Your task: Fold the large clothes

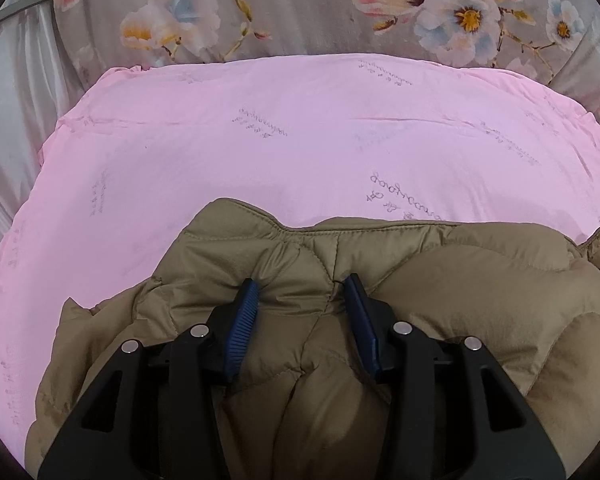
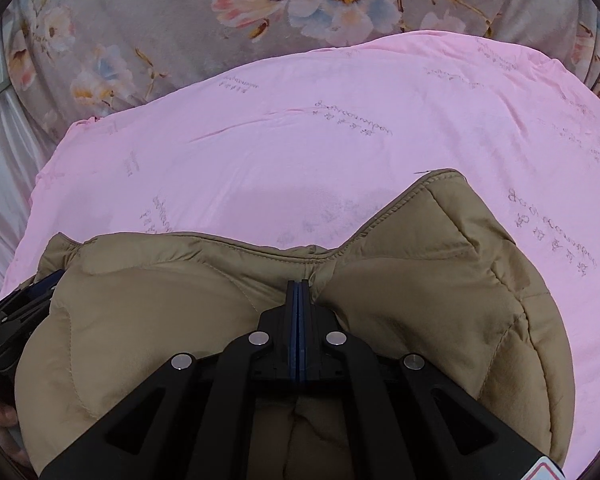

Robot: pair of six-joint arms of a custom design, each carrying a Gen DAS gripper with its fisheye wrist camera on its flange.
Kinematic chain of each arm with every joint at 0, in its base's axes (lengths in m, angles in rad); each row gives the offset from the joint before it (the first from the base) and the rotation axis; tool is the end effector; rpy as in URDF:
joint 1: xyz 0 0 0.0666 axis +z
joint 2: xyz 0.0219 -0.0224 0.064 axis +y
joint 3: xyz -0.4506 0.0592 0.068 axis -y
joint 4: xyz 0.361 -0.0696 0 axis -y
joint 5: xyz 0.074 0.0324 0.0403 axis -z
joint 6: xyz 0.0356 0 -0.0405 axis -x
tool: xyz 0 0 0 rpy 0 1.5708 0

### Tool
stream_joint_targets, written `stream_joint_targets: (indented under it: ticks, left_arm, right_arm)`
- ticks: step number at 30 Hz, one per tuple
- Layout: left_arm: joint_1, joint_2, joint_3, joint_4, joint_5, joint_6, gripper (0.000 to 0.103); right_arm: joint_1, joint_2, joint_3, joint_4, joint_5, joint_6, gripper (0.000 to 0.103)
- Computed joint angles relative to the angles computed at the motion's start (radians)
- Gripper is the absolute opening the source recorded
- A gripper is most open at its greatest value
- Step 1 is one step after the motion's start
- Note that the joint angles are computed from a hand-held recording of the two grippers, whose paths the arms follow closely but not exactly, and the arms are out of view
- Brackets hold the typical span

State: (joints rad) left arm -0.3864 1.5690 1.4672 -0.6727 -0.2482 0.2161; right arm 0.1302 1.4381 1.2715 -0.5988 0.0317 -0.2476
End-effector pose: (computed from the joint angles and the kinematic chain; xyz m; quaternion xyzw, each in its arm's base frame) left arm 0.4900 -0.1904 0.4686 0.0300 0.9155 -0.0052 0.4013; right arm 0.4608 0.0588 0.4503 0.0602 0.9179 0.0593 0.3876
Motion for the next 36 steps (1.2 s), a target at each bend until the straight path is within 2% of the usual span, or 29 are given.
stream_joint_targets:
  ticks: [8,10,11,13,16,18,20,21,23,26,28,31,36]
  left_arm:
    - [-0.012,0.005,0.009,-0.009,-0.044,-0.007,0.045]
    - [-0.01,0.002,0.021,-0.034,-0.042,-0.006,0.045]
    - [-0.012,-0.005,0.028,-0.06,-0.048,-0.003,0.045]
    - [-0.016,-0.045,0.021,-0.101,-0.034,0.019,0.046]
    - [-0.051,-0.129,-0.025,-0.1,-0.024,0.056,0.059]
    - [-0.085,-0.157,-0.047,-0.105,-0.048,0.084,0.06]
    - [-0.115,-0.169,-0.066,-0.119,-0.039,0.118,0.059]
    - [-0.122,-0.172,-0.075,-0.116,-0.035,0.129,0.059]
    - [-0.142,-0.177,-0.102,-0.093,-0.074,0.151,0.059]
    - [-0.15,-0.175,-0.132,-0.06,-0.093,0.171,0.06]
    - [-0.159,-0.174,-0.152,-0.028,-0.116,0.167,0.059]
    - [-0.174,-0.168,-0.167,0.001,-0.149,0.159,0.053]
    - [-0.178,-0.164,-0.182,0.026,-0.157,0.164,0.049]
  right_arm:
    - [-0.008,-0.005,-0.003,0.008,-0.022,-0.011,0.0]
    - [0.003,-0.022,0.002,-0.017,0.029,-0.028,0.0]
    - [0.015,-0.041,0.002,-0.04,0.068,-0.04,0.007]
    - [0.051,-0.104,-0.024,-0.021,0.095,-0.037,0.017]
    - [0.127,-0.172,-0.055,0.007,0.14,-0.026,0.029]
    - [0.182,-0.19,-0.069,0.016,0.172,-0.021,0.029]
    - [0.226,-0.197,-0.091,0.03,0.205,-0.019,0.029]
    - [0.248,-0.194,-0.102,0.035,0.229,-0.011,0.029]
    - [0.276,-0.181,-0.124,0.045,0.281,0.008,0.029]
    - [0.289,-0.168,-0.157,0.079,0.319,0.025,0.03]
    - [0.295,-0.163,-0.165,0.087,0.334,0.023,0.03]
    - [0.299,-0.152,-0.176,0.105,0.354,0.026,0.028]
    - [0.296,-0.146,-0.188,0.122,0.342,0.014,0.027]
